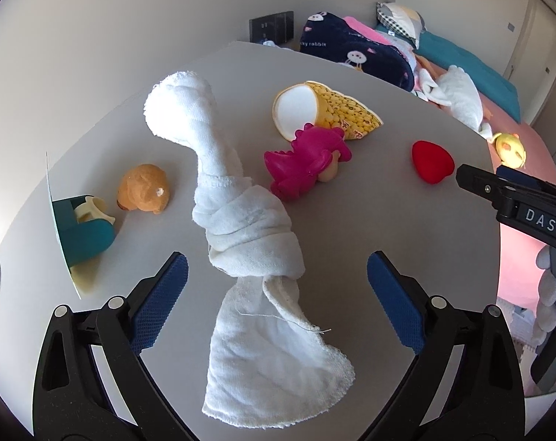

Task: Collect trash
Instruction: 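Grasp the red heart sponge with the right tool while the left tool grasps the white towel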

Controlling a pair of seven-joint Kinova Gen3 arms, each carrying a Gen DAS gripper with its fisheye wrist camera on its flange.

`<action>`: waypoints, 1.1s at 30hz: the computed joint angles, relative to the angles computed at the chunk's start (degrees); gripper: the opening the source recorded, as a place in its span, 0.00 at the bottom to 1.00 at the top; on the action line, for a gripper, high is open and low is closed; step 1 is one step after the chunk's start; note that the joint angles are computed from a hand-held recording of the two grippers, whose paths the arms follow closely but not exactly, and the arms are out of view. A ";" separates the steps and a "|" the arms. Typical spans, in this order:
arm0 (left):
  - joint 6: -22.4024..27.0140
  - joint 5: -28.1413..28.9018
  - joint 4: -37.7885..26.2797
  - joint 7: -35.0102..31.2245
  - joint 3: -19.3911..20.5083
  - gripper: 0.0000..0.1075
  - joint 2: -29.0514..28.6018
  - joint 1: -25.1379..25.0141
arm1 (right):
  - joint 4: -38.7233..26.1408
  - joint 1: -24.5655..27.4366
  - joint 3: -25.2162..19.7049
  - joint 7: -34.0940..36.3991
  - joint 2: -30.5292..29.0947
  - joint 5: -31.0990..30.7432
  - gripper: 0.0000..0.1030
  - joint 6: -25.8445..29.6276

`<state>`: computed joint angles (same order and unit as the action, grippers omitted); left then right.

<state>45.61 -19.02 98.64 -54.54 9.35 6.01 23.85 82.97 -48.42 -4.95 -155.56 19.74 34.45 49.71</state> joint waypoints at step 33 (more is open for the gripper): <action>0.21 4.65 -0.73 -1.69 -1.45 0.45 1.32 -2.15 | -10.98 -2.52 2.33 13.26 7.86 -4.73 0.48 6.15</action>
